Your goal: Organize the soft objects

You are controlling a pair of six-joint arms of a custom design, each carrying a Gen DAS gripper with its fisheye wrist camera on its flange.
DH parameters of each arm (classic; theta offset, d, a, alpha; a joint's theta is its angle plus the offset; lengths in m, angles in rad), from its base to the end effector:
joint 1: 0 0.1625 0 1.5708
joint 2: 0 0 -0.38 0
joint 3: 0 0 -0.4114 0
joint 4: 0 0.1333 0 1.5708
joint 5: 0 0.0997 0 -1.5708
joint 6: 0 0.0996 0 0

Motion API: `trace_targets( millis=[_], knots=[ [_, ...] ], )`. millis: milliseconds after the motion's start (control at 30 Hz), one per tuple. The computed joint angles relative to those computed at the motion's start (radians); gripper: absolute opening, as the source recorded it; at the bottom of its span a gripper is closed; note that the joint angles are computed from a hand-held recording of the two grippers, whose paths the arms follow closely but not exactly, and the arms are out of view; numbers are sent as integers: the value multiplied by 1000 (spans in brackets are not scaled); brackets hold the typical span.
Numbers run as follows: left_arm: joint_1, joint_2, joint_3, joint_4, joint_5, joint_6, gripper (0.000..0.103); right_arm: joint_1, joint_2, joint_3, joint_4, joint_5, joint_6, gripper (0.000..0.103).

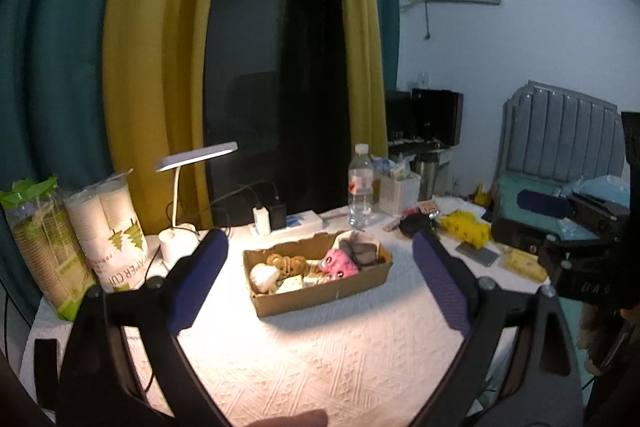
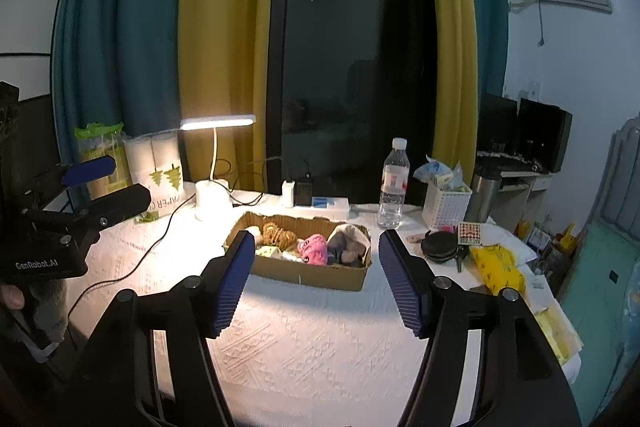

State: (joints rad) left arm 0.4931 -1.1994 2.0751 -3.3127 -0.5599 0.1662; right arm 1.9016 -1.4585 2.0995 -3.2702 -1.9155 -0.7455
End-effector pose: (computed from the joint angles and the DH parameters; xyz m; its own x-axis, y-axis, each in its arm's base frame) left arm -0.3429 -0.4314 0.2423 -0.7144 0.2107 -0.6673 0.6984 0.2755 -0.6606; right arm 0.2576 -0.4433 0.3350 -0.6163 -0.3345 0.7129 -0.7857 0.3223 -0.5280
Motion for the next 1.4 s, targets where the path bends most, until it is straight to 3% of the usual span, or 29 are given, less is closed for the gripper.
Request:
trace_targets(
  millis=[1400],
  knots=[
    [-4, 7, -5, -2, 3, -8, 95, 3, 7, -6, 8, 1, 1, 68]
  ],
)
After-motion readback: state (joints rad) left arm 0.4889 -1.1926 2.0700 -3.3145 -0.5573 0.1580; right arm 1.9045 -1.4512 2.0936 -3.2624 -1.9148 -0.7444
